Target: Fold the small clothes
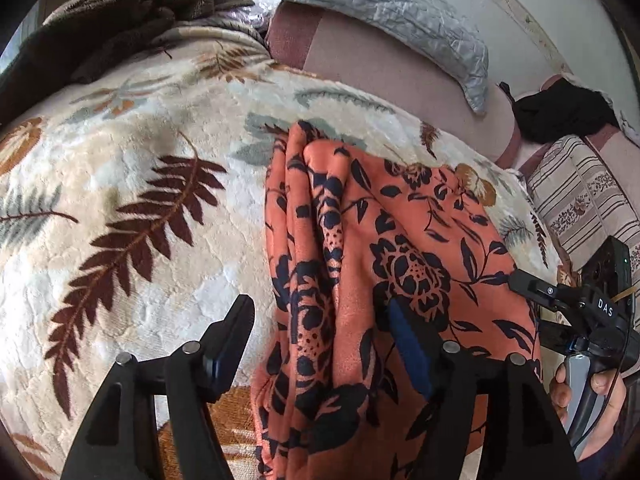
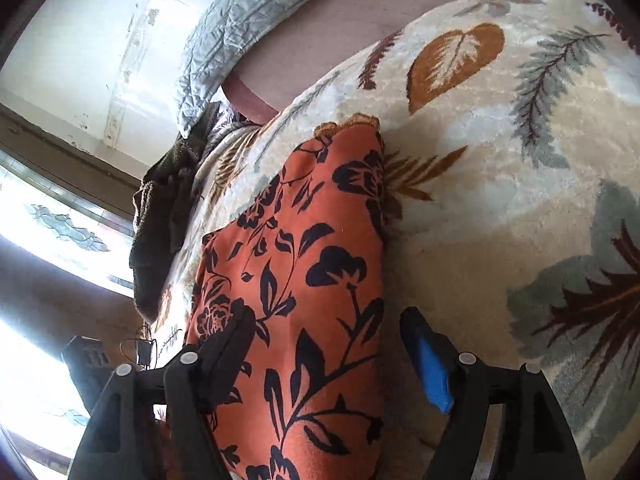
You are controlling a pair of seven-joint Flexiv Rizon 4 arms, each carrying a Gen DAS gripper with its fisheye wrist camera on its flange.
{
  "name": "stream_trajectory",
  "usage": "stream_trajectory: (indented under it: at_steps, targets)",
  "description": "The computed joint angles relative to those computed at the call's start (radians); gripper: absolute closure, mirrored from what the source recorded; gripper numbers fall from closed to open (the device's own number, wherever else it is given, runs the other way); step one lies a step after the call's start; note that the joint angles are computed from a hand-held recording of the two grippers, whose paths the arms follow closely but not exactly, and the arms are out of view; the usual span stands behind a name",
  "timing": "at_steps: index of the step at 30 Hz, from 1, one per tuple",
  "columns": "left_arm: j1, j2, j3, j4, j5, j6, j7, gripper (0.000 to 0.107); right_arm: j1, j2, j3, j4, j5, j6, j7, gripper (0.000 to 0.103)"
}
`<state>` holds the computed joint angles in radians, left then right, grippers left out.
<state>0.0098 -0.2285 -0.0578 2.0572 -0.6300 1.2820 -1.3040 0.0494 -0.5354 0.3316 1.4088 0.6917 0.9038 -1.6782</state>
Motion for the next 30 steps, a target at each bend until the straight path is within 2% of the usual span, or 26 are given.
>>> stream_trajectory:
  at_steps: [1,2,3,5,10,15,21,23,25,26,27,28,30]
  targets:
    - [0.009,-0.008,-0.013,-0.005,-0.024,-0.021,0.021,0.056,0.008,-0.020,-0.007,-0.024,-0.019,-0.039,0.021,0.025]
    - [0.013,-0.010,-0.025,-0.005,-0.052,-0.024,0.040,0.062,0.017,-0.033,-0.012,-0.042,-0.041,-0.077,0.037,0.038]
    - [0.000,-0.008,-0.011,-0.005,-0.024,-0.013,0.020,0.065,0.026,-0.041,-0.013,-0.053,-0.061,-0.097,0.031,0.059]
    - [-0.019,-0.005,0.011,-0.011,0.043,0.002,-0.006,0.075,0.075,-0.016,-0.040,-0.022,-0.140,-0.055,0.035,0.062]
    - [-0.035,0.000,0.020,-0.021,0.127,0.031,-0.059,0.078,0.109,0.039,-0.050,0.031,-0.235,0.021,0.015,0.067]
    - [-0.049,-0.003,0.011,-0.065,0.173,0.042,-0.088,0.078,0.096,0.077,-0.050,0.046,-0.269,0.079,-0.008,0.067]
    - [-0.076,-0.055,0.011,-0.168,0.241,0.005,-0.130,0.078,0.034,0.078,-0.046,0.028,-0.222,0.079,-0.047,0.067]
    - [-0.092,-0.092,0.031,-0.212,0.289,-0.043,-0.177,0.069,0.016,0.057,-0.049,0.022,-0.194,0.070,-0.031,0.064]
    - [-0.117,-0.129,0.071,-0.263,0.379,-0.126,-0.239,0.065,0.054,0.045,-0.106,0.059,-0.261,0.098,0.054,0.059]
    - [-0.104,-0.131,0.056,-0.255,0.373,-0.129,-0.222,0.058,0.079,0.045,-0.140,0.088,-0.315,0.109,0.116,0.057]
    - [-0.097,-0.120,0.047,-0.232,0.368,-0.099,-0.212,0.055,0.080,0.047,-0.148,0.107,-0.338,0.108,0.154,0.055]
    - [-0.105,-0.105,0.063,-0.219,0.393,-0.083,-0.233,0.049,0.055,0.056,-0.125,0.124,-0.301,0.143,0.133,0.052]
    - [-0.119,-0.073,0.090,-0.200,0.440,-0.063,-0.283,0.047,0.081,0.094,-0.152,0.196,-0.371,0.238,0.195,0.048]
